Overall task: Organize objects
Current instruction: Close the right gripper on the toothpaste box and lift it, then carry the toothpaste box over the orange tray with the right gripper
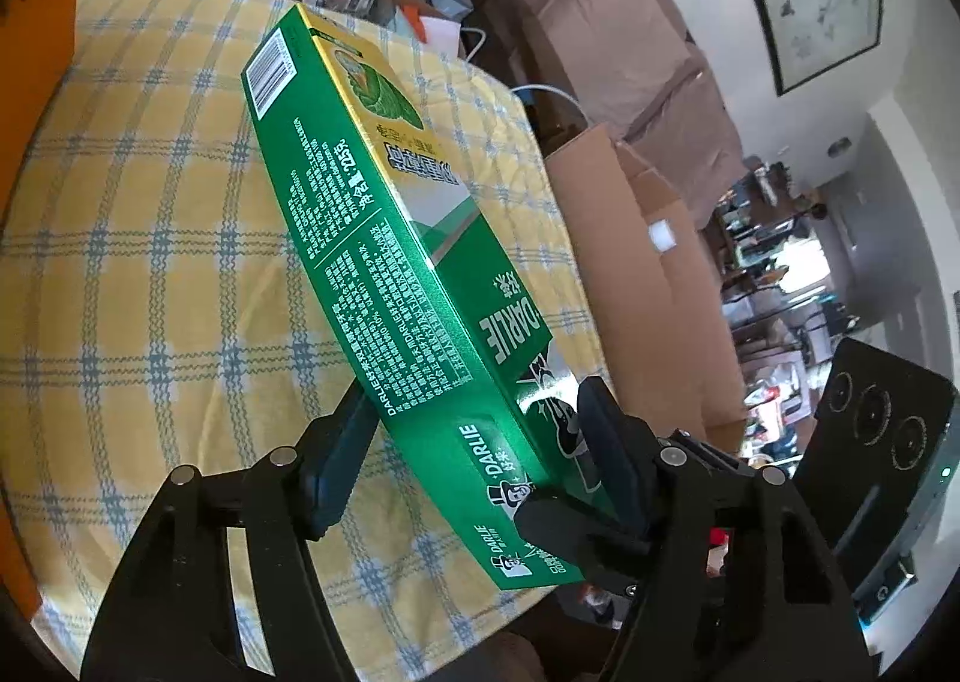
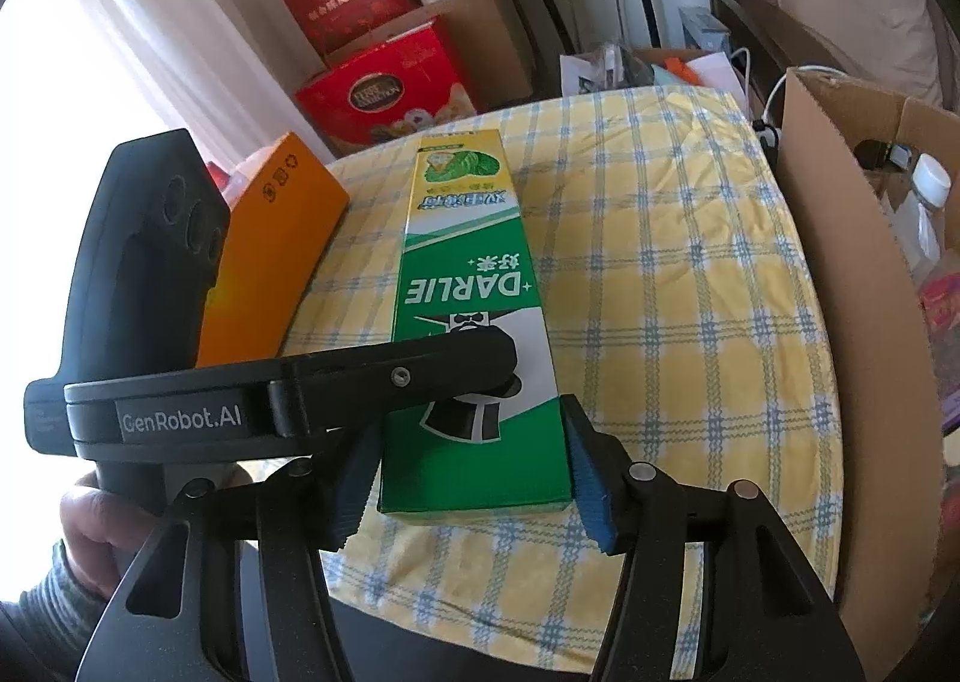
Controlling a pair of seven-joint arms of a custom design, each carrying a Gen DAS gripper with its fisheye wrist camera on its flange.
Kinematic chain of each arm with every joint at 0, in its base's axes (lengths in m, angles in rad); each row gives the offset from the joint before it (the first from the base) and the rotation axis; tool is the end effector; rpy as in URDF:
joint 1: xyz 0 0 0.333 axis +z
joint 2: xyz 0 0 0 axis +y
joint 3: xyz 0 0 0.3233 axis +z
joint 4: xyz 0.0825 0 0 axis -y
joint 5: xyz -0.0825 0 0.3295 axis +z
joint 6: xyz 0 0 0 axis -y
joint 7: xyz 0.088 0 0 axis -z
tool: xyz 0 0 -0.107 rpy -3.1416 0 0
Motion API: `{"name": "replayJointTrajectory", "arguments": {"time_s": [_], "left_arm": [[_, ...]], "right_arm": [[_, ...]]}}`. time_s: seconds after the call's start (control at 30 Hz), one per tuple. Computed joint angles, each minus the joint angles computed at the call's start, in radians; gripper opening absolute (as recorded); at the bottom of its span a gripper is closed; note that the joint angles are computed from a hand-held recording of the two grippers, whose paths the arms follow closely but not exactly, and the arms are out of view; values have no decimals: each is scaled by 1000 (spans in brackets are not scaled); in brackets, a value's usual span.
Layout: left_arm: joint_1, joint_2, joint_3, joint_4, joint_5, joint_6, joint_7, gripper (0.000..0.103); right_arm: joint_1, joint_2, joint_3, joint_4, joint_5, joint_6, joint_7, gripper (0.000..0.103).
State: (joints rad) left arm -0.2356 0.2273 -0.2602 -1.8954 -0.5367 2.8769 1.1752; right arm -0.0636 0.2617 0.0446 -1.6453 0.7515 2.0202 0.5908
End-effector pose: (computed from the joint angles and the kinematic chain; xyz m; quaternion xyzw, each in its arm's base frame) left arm 0.5559 -0.2517 0.5049 0.7635 -0.5087 0.3939 0.0562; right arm 0.6069 0.0252 0.5121 -0.8415 0.4131 0.0470 0.3451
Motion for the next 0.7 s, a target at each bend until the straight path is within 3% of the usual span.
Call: {"name": "replayJointTrajectory", "arguments": {"time_s": [0.33, 0.7], "left_arm": [[-11, -128, 28, -82, 69, 54, -29, 64], [43, -381, 51, -295, 181, 112, -155, 64]], "right_arm": [[28, -116, -14, -65, 54, 23, -41, 58], [138, -241, -27, -124, 108, 35, -98, 58]]}}
